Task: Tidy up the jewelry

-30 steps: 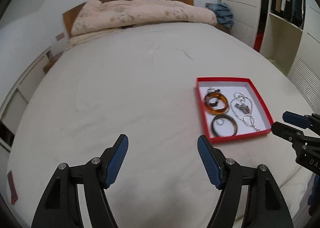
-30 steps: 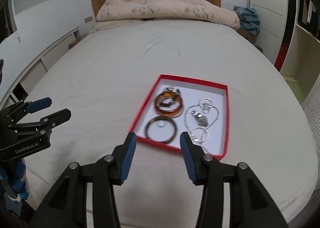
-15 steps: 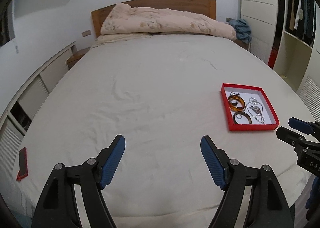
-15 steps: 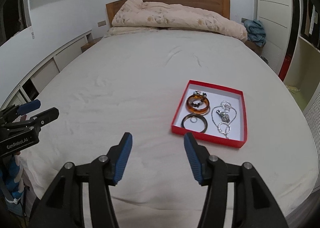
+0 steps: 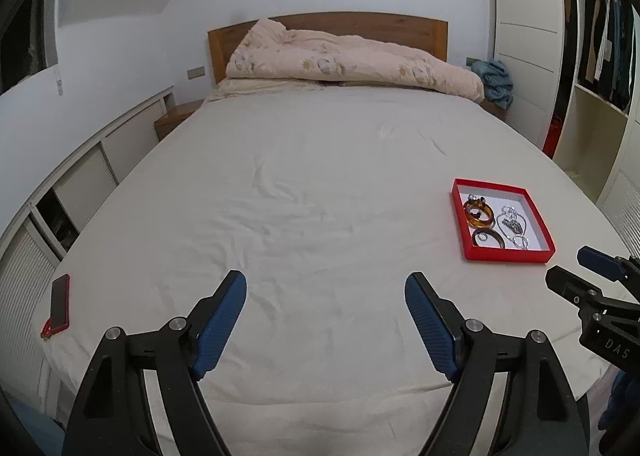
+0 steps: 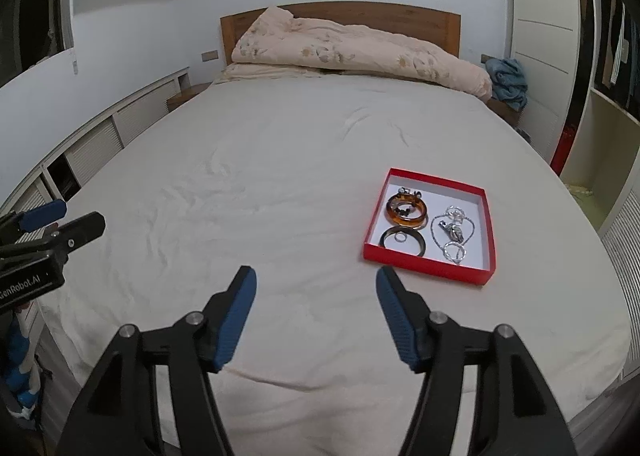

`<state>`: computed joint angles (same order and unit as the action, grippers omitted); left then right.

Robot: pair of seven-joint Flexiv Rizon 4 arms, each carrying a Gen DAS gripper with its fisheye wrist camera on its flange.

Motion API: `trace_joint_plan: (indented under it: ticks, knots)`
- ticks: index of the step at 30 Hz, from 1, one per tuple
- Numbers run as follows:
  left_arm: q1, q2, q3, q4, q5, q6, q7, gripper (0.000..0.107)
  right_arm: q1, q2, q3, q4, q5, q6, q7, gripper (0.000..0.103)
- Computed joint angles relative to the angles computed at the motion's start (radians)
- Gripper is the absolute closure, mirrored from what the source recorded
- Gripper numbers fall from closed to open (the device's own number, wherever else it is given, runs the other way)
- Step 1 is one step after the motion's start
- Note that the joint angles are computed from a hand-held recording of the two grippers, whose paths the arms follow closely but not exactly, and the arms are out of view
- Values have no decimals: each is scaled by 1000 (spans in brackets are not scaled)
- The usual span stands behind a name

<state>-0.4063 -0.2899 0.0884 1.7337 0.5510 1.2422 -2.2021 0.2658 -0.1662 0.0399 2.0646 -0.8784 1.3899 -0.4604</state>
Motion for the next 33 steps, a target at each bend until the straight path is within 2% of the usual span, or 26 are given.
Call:
trace_joint_plan:
  ticks: [8, 11, 21, 33]
  knots:
    - [-12, 71, 11, 53, 95, 7, -101, 26, -1, 34, -2, 25, -112, 9, 87, 41]
    - [-4, 93, -3, 68, 128, 2, -136, 26, -13, 49, 3, 37, -165, 14, 131, 36]
    - [31, 153, -52, 105, 222, -16, -234, 22, -45, 74, 30, 54, -255, 20, 215, 33]
    - [54, 153, -85, 118, 239, -1, -251, 22, -64, 78, 39, 67, -313, 9, 266, 29]
